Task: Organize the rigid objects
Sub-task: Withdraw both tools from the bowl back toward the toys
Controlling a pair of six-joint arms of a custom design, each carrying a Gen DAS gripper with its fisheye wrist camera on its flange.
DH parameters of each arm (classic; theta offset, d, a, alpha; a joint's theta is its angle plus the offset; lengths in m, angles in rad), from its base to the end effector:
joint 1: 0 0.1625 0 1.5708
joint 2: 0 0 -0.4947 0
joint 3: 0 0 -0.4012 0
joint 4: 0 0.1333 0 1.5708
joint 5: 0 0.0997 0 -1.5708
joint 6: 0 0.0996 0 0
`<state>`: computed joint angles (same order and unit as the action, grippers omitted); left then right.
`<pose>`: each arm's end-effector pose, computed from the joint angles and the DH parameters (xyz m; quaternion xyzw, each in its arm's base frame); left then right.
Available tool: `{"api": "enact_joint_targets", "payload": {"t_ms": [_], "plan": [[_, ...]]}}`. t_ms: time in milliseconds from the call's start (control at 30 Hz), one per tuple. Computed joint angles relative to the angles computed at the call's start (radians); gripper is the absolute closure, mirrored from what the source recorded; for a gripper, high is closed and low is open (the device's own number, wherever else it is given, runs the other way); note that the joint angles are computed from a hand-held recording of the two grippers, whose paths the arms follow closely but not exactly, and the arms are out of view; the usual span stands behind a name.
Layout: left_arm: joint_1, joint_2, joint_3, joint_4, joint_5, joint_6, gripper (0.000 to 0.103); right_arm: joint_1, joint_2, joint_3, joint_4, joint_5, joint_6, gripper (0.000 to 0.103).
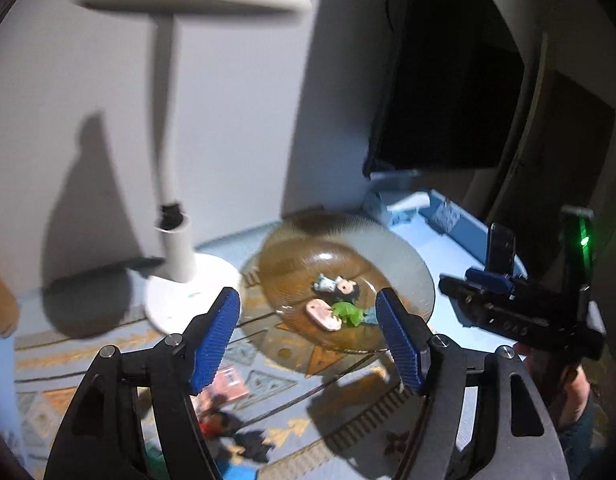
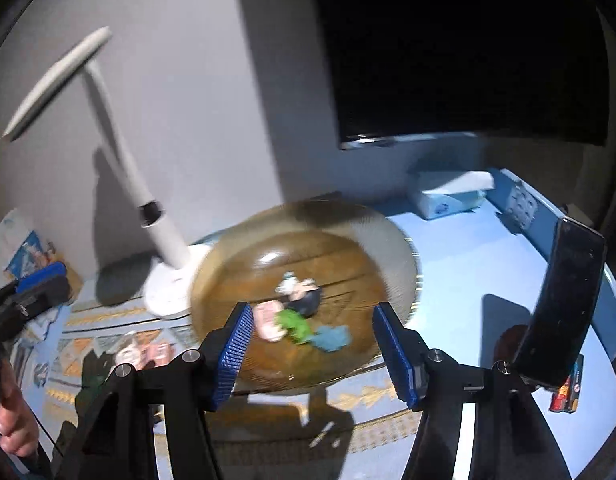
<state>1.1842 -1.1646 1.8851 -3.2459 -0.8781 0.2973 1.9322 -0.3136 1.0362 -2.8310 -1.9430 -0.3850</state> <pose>-0.0503 -0.6458 0.3893 0.1332 0.8394 -0.4451 0.2819 0.4107 -0.8119 0.0211 0.2997 -0.9001 0.2589 0.1815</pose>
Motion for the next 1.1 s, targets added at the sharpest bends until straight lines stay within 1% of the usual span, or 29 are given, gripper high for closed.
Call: {"api": "enact_joint_targets", "payload": {"t_ms": [100,167,200,267,333,433,567,700,767,833,867,933,1000,1100], "plan": [[-0.022,-0.082,0.094,-0.117,0.026,0.019,0.029,0.023,-0.019,0.054,-0.029,0.027,-0.020,0.042],[-0.039,-0.123,0.138,-0.173,0.047,0.032,0.026,0.038,-0.027,0.081,-0.042,0.041,-0.031,0.042],[-0.053,-0.146,0.162,-0.199,0.067,0.039,0.025,0.046,-0.032,0.097,-0.048,0.052,-0.035,0.042],[-0.078,-0.185,0.206,-0.262,0.114,0.063,0.019,0.059,-0.042,0.125,-0.050,0.076,-0.041,0.042],[-0.096,-0.219,0.250,-0.326,0.159,0.083,0.016,0.069,-0.048,0.152,-0.053,0.094,-0.047,0.040],[-0.110,-0.259,0.314,-0.407,0.214,0.095,0.016,0.084,-0.051,0.193,-0.056,0.110,-0.057,0.036],[-0.079,-0.295,0.381,-0.420,0.236,0.026,0.016,0.090,-0.041,0.228,-0.034,0.135,-0.060,0.035],[0.009,-0.267,0.414,-0.433,0.246,-0.058,0.016,0.078,-0.021,0.266,-0.003,0.192,-0.056,0.032],[0.065,-0.247,0.424,-0.400,0.232,-0.116,0.016,0.072,-0.007,0.274,0.032,0.206,-0.049,0.032],[0.127,-0.235,0.416,-0.321,0.187,-0.185,0.016,0.069,0.005,0.286,0.066,0.214,-0.050,0.032],[0.149,-0.227,0.413,-0.302,0.162,-0.201,0.016,0.069,0.009,0.292,0.078,0.212,-0.055,0.032],[0.198,-0.214,0.397,-0.244,0.092,-0.222,0.016,0.074,0.018,0.304,0.090,0.199,-0.077,0.032],[0.233,-0.201,0.381,-0.195,0.038,-0.230,0.016,0.082,0.032,0.308,0.087,0.181,-0.106,0.032],[0.256,-0.166,0.356,-0.158,0.010,-0.207,0.016,0.091,0.049,0.310,0.070,0.162,-0.155,0.032]]}}
